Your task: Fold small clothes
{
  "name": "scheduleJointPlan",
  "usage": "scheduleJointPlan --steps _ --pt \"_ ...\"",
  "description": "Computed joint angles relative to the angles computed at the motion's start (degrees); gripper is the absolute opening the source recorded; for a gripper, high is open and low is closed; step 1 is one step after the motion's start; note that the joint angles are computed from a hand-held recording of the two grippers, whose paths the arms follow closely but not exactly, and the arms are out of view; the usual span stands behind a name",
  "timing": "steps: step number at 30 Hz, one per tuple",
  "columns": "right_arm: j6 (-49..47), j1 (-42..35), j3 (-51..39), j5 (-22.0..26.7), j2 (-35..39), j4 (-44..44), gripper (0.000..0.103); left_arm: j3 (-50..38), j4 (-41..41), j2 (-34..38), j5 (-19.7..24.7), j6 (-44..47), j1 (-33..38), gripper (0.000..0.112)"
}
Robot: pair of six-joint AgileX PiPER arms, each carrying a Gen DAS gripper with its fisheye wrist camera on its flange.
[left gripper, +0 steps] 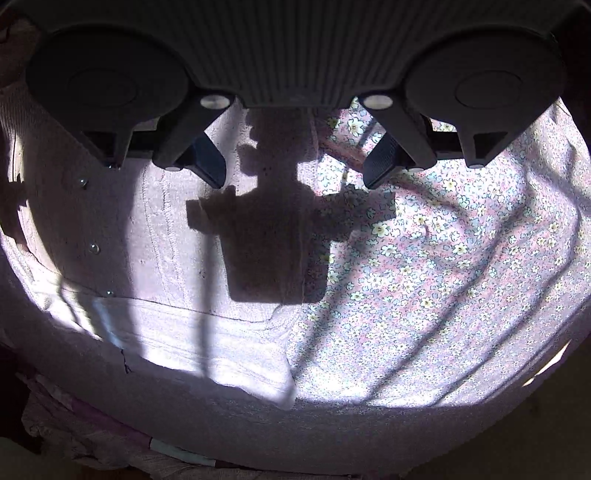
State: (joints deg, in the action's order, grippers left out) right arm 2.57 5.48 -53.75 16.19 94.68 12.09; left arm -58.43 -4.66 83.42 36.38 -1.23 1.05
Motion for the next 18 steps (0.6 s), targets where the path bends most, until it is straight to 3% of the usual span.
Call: scheduleJointPlan --steps 5,10,14,16,18 --pt "-3.56 -0.88 1.79 0.92 0.35 2.25 0.058 2.66 -4.06 -0.47 0.38 5.74 2.29 0.086" --pt "-14.39 -1.97 1.87 3.37 3.67 13.06 0.058 5.89 -0.36 -1.97 -2.48 2.78 0.48 0.086" --pt "-19.95 -0.62 2.51 1.67 4.99 15.86 0.062 5.96 1.74 -1.01 -3.79 0.90 -1.50 0.086" --pt "-23.90 -0.64 2.02 2.03 5.68 19.44 0.068 6.17 -3.01 -0.83 -4.35 6.10 -1.00 0.086" --pt "-26.00 -0.78 1.35 2.58 6.39 21.16 0.068 6.24 -13.35 -0.35 -3.30 16.99 0.50 0.086"
